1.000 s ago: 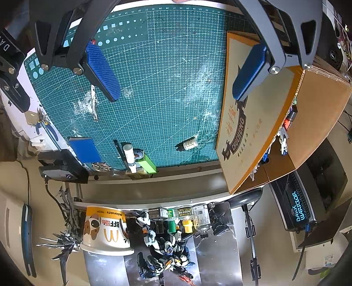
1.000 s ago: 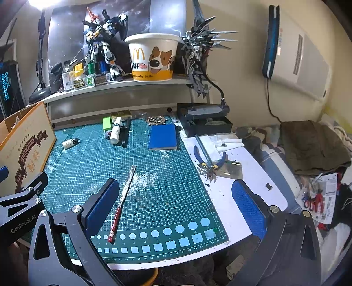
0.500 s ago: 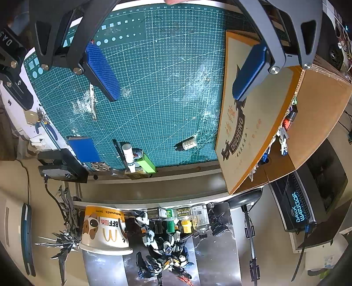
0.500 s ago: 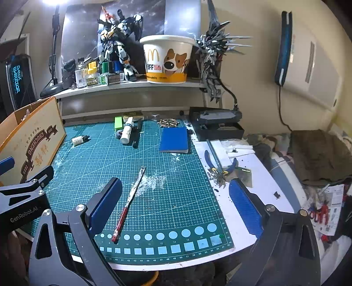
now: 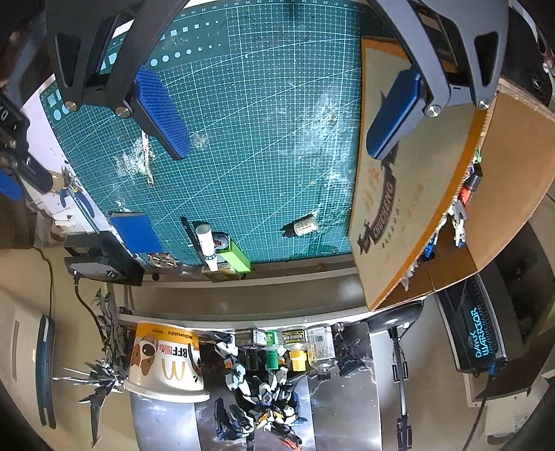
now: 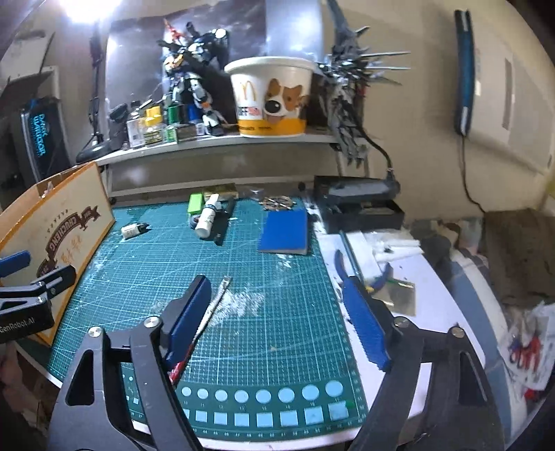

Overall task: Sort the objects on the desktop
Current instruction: 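Move both tools toward the items on the cutting mat, then grasp the small white bottle with the left tool while the right tool grasps the white spray bottle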

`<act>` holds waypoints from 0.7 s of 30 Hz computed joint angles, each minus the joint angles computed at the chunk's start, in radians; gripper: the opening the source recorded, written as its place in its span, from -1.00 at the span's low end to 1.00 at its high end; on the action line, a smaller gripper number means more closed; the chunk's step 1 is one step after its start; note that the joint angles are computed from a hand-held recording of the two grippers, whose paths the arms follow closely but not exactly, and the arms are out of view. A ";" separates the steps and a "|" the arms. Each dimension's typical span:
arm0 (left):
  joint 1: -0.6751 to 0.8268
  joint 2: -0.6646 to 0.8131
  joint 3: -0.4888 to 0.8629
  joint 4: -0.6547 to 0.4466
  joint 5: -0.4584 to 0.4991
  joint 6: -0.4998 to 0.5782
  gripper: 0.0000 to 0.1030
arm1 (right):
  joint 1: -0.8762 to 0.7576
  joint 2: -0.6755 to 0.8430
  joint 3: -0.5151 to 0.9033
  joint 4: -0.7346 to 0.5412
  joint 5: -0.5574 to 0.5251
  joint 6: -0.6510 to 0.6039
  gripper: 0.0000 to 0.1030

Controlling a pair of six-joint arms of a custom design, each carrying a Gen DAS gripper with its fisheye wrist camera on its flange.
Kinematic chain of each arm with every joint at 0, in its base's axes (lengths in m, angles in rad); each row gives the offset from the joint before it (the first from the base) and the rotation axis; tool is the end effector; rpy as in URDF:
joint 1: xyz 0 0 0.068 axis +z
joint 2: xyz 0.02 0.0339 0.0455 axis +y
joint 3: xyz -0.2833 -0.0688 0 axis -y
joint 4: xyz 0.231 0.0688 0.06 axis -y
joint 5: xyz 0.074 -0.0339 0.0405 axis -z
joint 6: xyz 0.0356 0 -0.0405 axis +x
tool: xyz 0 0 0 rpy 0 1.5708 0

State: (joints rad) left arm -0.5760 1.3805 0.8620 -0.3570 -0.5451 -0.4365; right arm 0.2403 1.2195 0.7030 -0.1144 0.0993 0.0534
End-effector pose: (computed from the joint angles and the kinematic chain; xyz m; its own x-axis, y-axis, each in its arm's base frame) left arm 0.2312 -0.1281 0.2491 -0.6627 -0.0006 -0.7489 -0.1026 0.9906 0.0900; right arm 0.2353 0.0540 0.2530 -0.5806 -0.0876 -0.8095 -0.1283 0.9916 -0.0153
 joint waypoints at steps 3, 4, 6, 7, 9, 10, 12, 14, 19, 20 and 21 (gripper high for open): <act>0.018 0.024 0.004 0.024 0.019 0.025 0.99 | -0.036 0.045 0.032 0.014 -0.068 0.006 0.39; 0.026 0.032 0.006 0.034 0.026 0.035 0.99 | -0.049 0.065 0.050 0.015 -0.094 0.003 0.39; 0.052 0.050 0.015 0.056 0.047 0.057 0.99 | -0.066 0.120 0.102 0.010 -0.150 -0.007 0.35; 0.067 0.063 0.021 0.066 0.056 0.064 0.99 | -0.073 0.148 0.129 0.005 -0.175 -0.012 0.24; 0.096 0.092 0.036 0.086 0.071 0.075 0.99 | -0.074 0.206 0.186 -0.009 -0.206 -0.029 0.13; 0.109 0.104 0.042 0.097 0.078 0.080 0.99 | -0.073 0.235 0.216 -0.016 -0.220 -0.038 0.07; 0.132 0.133 0.058 0.117 0.089 0.091 0.99 | -0.063 0.301 0.281 -0.018 -0.245 -0.059 0.03; 0.150 0.166 0.078 0.132 0.090 0.101 0.99 | -0.052 0.371 0.357 -0.035 -0.269 -0.069 0.02; 0.187 0.261 0.138 0.183 0.100 0.129 0.98 | -0.047 0.549 0.543 -0.081 -0.338 -0.064 0.02; 0.193 0.287 0.159 0.187 0.099 0.145 0.91 | -0.043 0.594 0.593 -0.101 -0.340 -0.060 0.01; 0.199 0.314 0.182 0.190 0.097 0.163 0.82 | -0.038 0.656 0.661 -0.123 -0.349 -0.053 0.01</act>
